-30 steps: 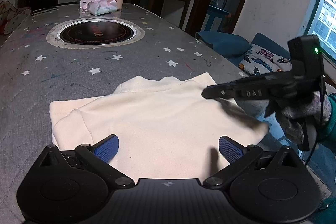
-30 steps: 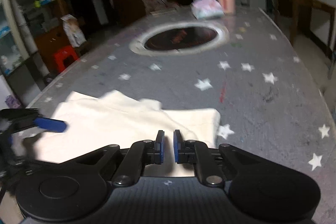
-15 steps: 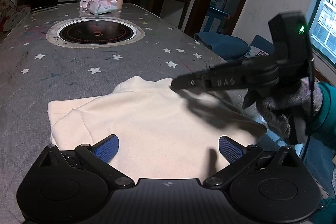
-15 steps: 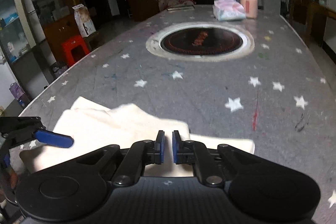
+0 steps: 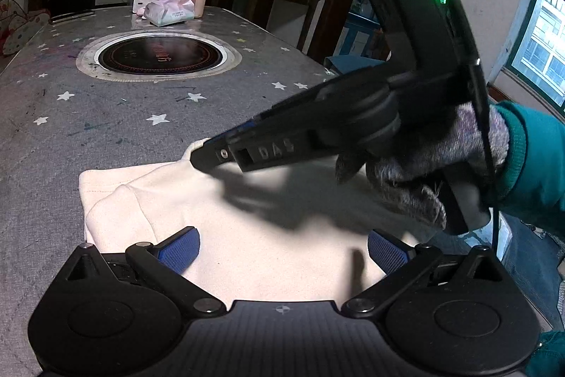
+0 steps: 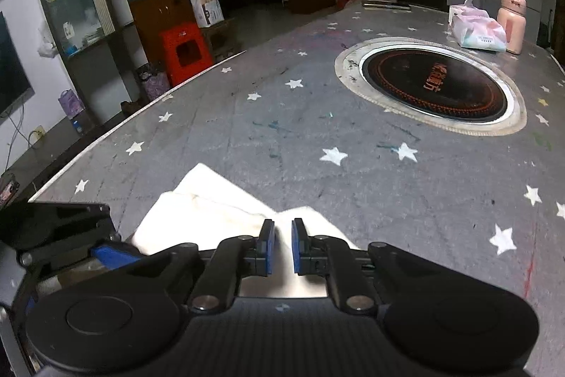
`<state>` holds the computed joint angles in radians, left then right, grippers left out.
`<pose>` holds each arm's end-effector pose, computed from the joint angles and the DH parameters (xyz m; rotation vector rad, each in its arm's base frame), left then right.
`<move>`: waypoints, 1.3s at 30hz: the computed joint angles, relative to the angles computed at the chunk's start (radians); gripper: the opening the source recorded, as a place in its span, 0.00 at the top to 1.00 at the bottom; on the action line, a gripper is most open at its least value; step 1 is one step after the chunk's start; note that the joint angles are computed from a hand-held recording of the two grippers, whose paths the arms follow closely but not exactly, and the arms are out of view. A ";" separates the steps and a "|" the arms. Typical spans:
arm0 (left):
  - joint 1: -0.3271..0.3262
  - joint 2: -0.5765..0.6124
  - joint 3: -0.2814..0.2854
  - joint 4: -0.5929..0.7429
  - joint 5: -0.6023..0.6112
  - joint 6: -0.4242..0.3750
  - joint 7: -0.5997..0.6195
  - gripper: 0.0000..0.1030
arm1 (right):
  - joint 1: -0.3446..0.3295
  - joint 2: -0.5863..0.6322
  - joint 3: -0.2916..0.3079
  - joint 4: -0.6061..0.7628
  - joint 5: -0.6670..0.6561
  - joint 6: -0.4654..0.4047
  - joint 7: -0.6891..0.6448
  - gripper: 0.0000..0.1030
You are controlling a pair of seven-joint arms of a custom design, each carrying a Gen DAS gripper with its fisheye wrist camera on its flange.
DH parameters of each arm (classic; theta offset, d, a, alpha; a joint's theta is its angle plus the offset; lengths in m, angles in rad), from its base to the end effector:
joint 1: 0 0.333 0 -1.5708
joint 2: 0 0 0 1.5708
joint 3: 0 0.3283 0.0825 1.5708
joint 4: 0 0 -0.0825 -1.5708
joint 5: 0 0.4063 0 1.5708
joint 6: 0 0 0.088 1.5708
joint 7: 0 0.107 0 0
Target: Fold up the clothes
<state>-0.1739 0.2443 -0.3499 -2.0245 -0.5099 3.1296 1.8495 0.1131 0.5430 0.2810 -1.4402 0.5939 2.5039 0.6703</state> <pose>0.5940 -0.2777 0.4277 -1.6128 2.0696 -1.1734 0.7315 0.2498 0.4459 -2.2018 0.8628 -0.1648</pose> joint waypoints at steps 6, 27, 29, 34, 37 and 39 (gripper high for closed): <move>0.010 0.002 -0.010 0.003 -0.010 -0.004 0.014 0.00 | -0.004 0.000 0.013 0.021 0.029 -0.057 -0.045 0.86; -0.208 -0.057 0.257 -0.046 0.383 -0.040 -0.397 0.00 | -0.048 -0.205 -0.023 -0.254 0.240 0.115 -0.172 0.41; -0.255 -0.069 0.317 -0.056 0.492 -0.045 -0.501 0.00 | -0.044 -0.230 -0.031 -0.292 0.274 0.143 -0.195 0.37; -0.316 -0.103 0.413 -0.087 0.726 -0.054 -0.738 0.00 | -0.034 -0.291 -0.048 -0.376 0.375 0.204 -0.281 0.21; -0.332 -0.123 0.451 -0.105 0.852 -0.064 -0.879 0.00 | -0.021 -0.331 -0.064 -0.429 0.439 0.229 -0.341 0.16; -0.336 -0.125 0.464 -0.101 0.936 -0.091 -0.957 0.00 | -0.006 -0.356 -0.078 -0.467 0.471 0.252 -0.379 0.14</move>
<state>-0.5100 0.1198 0.1142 -2.1256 0.4260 3.0385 0.8922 0.1070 0.1867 0.2035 -1.9069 1.0651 2.7557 0.2912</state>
